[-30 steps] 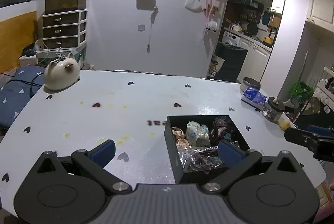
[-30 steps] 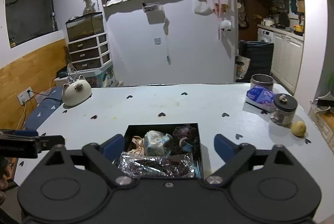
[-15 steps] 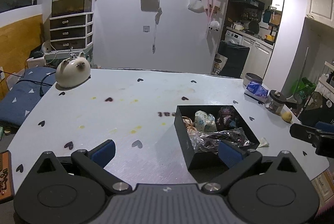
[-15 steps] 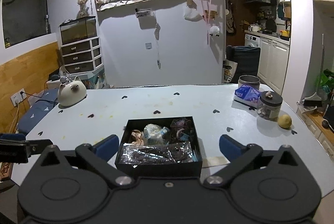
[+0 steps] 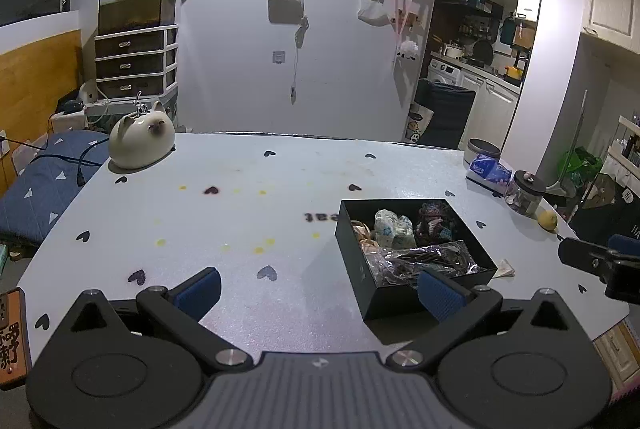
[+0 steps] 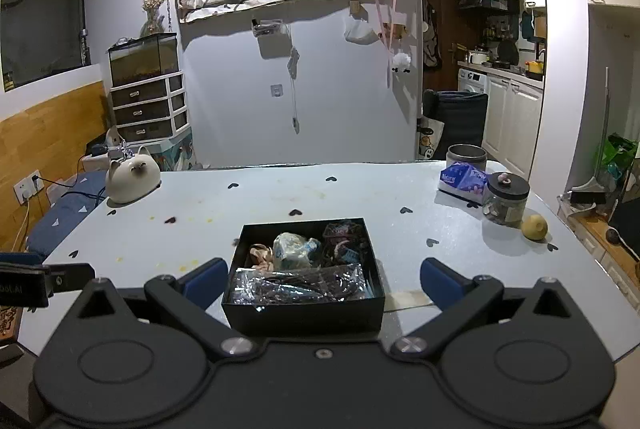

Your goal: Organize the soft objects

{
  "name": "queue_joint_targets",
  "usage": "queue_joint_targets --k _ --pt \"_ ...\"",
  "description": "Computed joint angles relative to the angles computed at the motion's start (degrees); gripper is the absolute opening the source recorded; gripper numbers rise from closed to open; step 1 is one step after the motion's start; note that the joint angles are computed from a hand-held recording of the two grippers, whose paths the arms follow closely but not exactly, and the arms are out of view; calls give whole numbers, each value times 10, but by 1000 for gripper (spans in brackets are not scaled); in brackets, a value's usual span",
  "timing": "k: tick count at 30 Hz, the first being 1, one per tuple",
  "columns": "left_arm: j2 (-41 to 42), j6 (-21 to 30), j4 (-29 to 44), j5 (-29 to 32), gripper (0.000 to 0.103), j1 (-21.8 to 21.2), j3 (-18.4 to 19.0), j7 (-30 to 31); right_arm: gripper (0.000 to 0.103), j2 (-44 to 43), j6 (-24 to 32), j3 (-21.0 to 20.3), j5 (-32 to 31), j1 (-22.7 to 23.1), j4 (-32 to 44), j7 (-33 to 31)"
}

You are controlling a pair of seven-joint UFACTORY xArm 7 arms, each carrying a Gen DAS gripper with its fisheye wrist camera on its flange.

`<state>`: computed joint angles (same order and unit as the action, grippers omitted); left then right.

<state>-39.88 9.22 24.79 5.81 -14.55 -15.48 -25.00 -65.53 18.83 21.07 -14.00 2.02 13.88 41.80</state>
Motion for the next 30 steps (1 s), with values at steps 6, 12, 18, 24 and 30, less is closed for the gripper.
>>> queue_joint_targets --k 6,12,18,24,30 --pt "0 0 1 0 103 1 -1 -2 103 1 0 -1 0 1 1 -1" --pt "-2 0 0 1 103 1 -1 -4 103 5 1 -7 0 5 4 -9" --pt "-6 6 2 3 103 7 -10 -15 103 5 -1 -8 1 4 3 -12" --pt "-6 6 2 6 103 5 -7 -15 103 4 -4 -11 3 5 1 -18" --pt "-6 7 2 7 103 5 -7 -16 103 4 -3 -10 5 4 1 -19"
